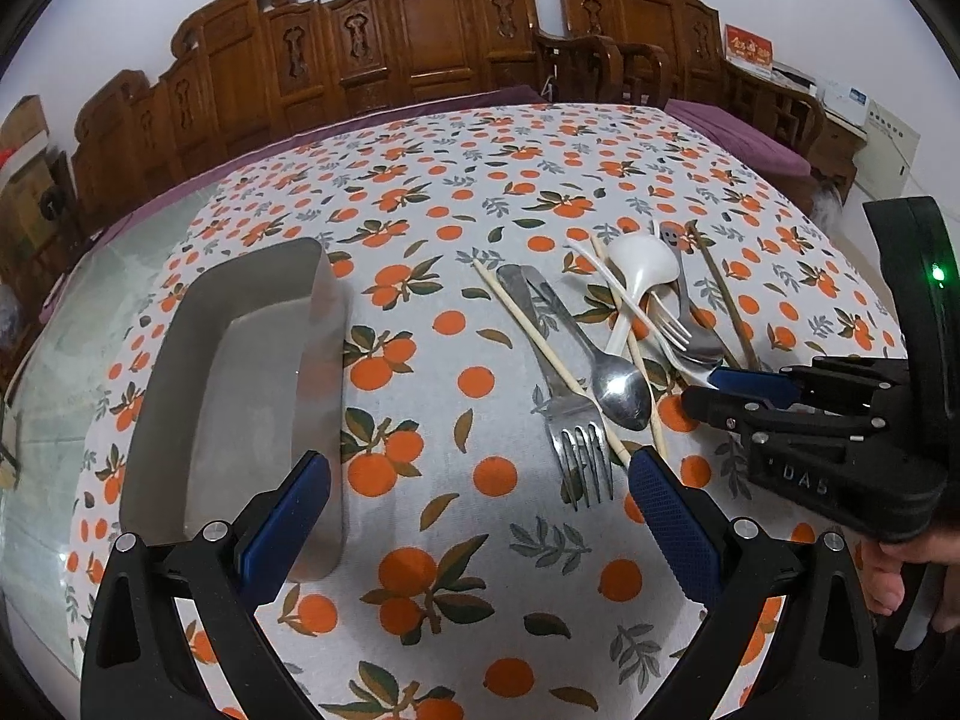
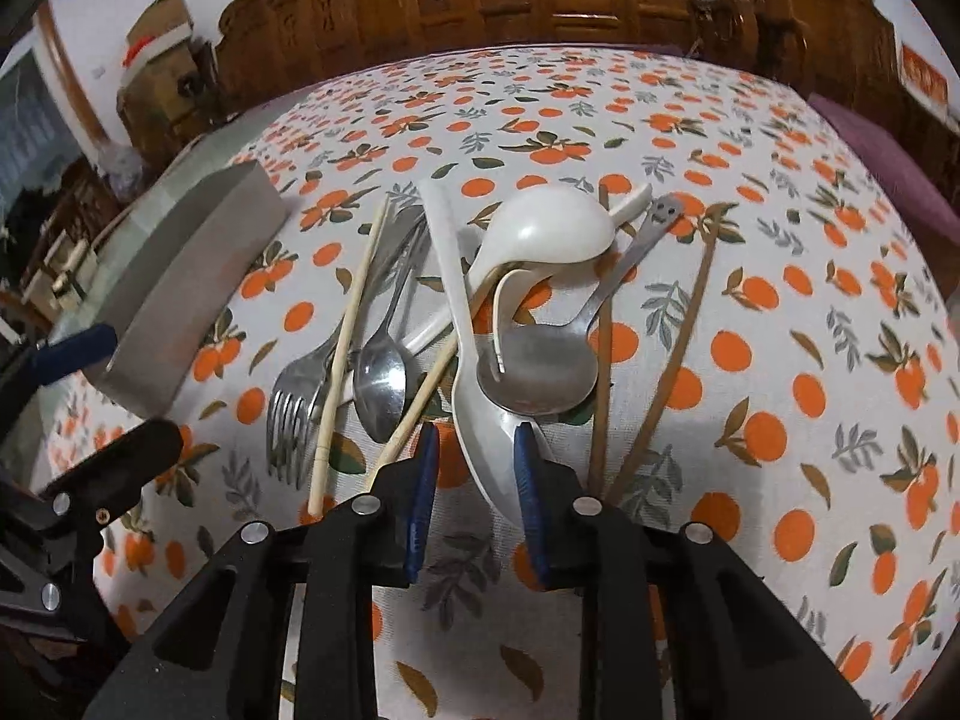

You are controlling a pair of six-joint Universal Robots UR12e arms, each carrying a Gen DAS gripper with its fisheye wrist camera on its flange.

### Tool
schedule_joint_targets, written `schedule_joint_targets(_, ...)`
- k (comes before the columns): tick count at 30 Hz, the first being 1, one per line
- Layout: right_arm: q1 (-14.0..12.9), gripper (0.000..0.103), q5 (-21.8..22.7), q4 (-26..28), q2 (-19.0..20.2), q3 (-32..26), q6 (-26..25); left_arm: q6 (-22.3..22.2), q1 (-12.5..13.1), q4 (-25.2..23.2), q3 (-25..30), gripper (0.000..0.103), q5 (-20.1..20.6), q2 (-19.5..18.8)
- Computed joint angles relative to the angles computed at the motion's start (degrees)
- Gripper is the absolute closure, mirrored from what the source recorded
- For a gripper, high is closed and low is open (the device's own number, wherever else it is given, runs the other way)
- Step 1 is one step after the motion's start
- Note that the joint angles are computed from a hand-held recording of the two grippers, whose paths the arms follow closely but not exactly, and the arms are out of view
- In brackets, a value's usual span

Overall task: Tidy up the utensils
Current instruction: 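Grasp a white plastic spoon with the right tool while the left tool grasps a wooden chopstick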

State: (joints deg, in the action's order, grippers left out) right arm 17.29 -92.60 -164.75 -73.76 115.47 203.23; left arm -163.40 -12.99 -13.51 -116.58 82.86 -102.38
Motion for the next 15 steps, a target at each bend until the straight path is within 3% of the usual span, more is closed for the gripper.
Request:
schedule_joint_targets(4,0.56,0.079,-2.08,0.73,0.21,-0.39,-1.81,-0.31,-0.02,-0.26,-0.07,0.007,0.06,-0.26)
schedule_joint_targets(5,0.73,0.085,-2.88,1.14,0.27,-0.56,-1.95,-0.34,-0.02,-0.43,-0.09,0.007,-0.04,-0.28)
schedule_joint_targets(10,0.11,0.096,-0.86,-1.34,-0.24,0.17,-1.95,-0.86,0.01,-1.03,-0.26,0.008,-1.31,-0.47)
schedule_joint_targets(15,-0.59,0.096,1.15,-4.38,-1.21,1.25,-1.37,-0.55,-0.32,-1.55,-0.76,0.025,-4.23,-0.35)
